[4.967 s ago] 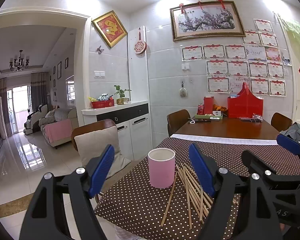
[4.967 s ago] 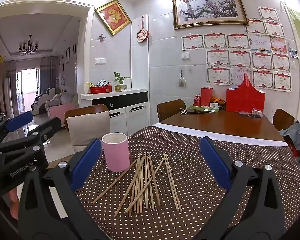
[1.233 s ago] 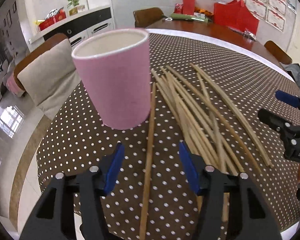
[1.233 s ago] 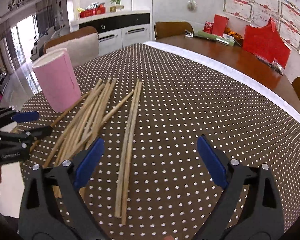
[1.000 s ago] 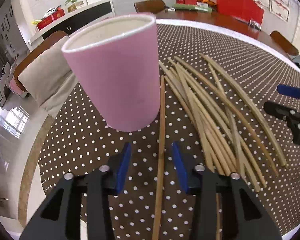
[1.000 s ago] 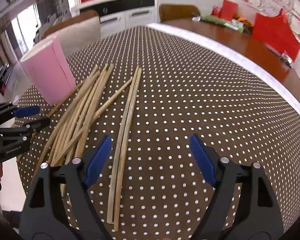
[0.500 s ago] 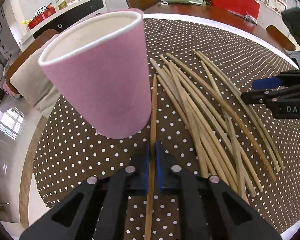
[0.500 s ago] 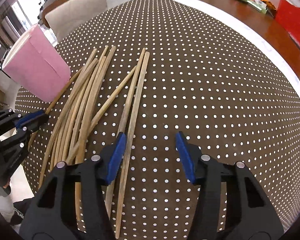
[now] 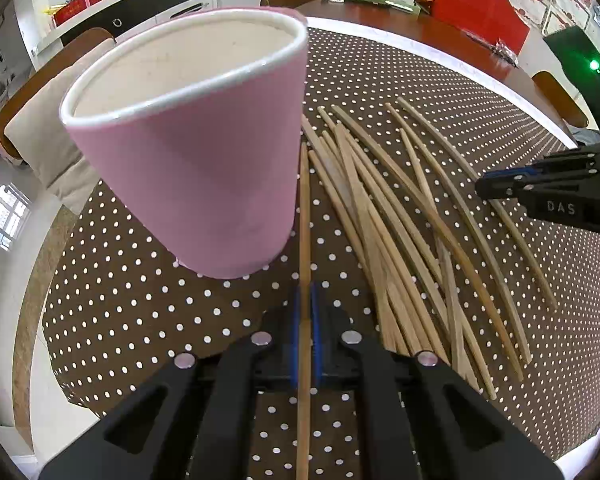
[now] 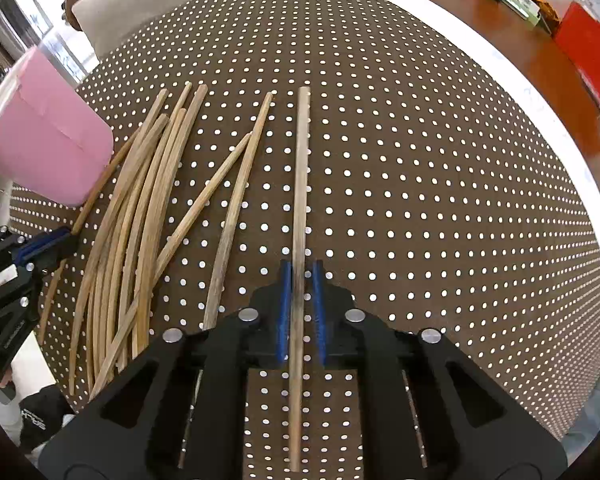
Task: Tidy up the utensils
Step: 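Close the left tool on one chopstick while the right tool grasps another, then lift both chopsticks upright into the pink cup and open both tools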
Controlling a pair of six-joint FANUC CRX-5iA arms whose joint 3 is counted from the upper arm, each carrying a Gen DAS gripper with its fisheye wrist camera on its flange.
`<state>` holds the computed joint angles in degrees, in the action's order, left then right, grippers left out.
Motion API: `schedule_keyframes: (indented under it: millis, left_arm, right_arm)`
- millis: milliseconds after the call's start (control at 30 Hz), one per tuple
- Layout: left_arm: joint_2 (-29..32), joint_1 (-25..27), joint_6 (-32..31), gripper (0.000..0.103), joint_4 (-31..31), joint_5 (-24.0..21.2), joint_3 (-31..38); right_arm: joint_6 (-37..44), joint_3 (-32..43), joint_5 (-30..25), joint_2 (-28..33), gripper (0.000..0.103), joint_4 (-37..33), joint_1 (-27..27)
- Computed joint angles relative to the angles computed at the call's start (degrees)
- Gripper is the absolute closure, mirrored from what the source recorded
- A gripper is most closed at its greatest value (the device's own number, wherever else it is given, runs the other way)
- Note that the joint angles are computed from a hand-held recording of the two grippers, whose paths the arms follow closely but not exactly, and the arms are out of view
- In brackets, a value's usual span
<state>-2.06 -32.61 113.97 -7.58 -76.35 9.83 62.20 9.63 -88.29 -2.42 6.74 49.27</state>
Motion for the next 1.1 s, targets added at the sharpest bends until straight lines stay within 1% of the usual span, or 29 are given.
schedule_keyframes:
  millis: [100, 233, 433, 533, 633, 700, 733, 800, 900, 933, 967, 1000, 1033, 1067, 1100]
  left_arm:
    - [-1.0, 0.3, 0.9, 0.097, 0.7, 0.7, -1.1]
    - [-3.1, -1.2, 2.6, 0.097, -0.3, 1.9, -2.6]
    - [-5.4, -6.1, 5.5, 0.097, -3.9, 4.5, -2.4]
    - [-7.1, -7.6, 5.7, 0.097, -4.8, 8.0, -2.9]
    - [-9.2, -9.3, 7.3, 0.097, -6.7, 12.0, -3.6]
    - [-10.6, -9.3, 7.0, 0.097, -7.0, 15.0, -4.2]
    - [-11.3, -9.5, 6.9, 0.097, -7.5, 16.4, -4.3]
    - [-12.1, -10.5, 7.7, 0.097, -9.1, 18.4, -3.8]
    - [-13.8, -9.8, 8.0, 0.097, -10.6, 23.4, -4.4]
    - [-14.6, -9.1, 8.6, 0.097, -11.6, 25.6, -4.8]
    - [-15.3, -8.7, 9.5, 0.097, -12.7, 27.3, -5.3]
    - [-15.8, -8.4, 10.4, 0.097, -13.6, 28.8, -5.7]
    - [-16.8, -8.0, 12.6, 0.097, -16.0, 30.7, -6.3]
    - [-17.2, -8.5, 14.8, 0.097, -18.5, 31.1, -6.2]
    - [-17.8, -8.7, 16.5, 0.097, -20.3, 31.8, -6.5]
  right_arm:
    - [-0.3, -1.0, 1.6, -1.3, 0.097, -2.1, -1.6]
    - [-0.4, -3.1, 4.2, -3.3, 0.097, -4.1, -3.5]
    - [0.0, -5.0, 10.1, -6.2, 0.097, -7.3, -7.1]
    - [0.3, -6.7, 14.3, -8.7, 0.097, -9.0, -8.4]
    - [1.2, -8.6, 19.5, -12.0, 0.097, -11.2, -9.8]
    - [2.0, -9.1, 24.2, -13.3, 0.097, -13.1, -10.3]
    - [1.7, -10.1, 25.8, -14.5, 0.097, -13.3, -9.8]
    - [2.6, -9.8, 30.2, -15.0, 0.097, -14.9, -9.3]
    - [2.4, -9.3, 34.8, -15.6, 0.097, -14.1, -6.5]
    - [3.4, -8.3, 37.0, -14.6, 0.097, -14.7, -6.1]
    - [2.2, -8.8, 38.5, -15.2, 0.097, -13.1, -4.3]
    - [1.9, -8.0, 39.4, -14.8, 0.097, -13.0, -3.3]
    - [0.5, -8.3, 42.3, -14.2, 0.097, -10.9, -1.9]
    - [1.9, -8.3, 42.2, -15.6, 0.097, -11.8, -1.8]
    - [0.6, -8.7, 43.6, -15.8, 0.097, -10.0, -0.3]
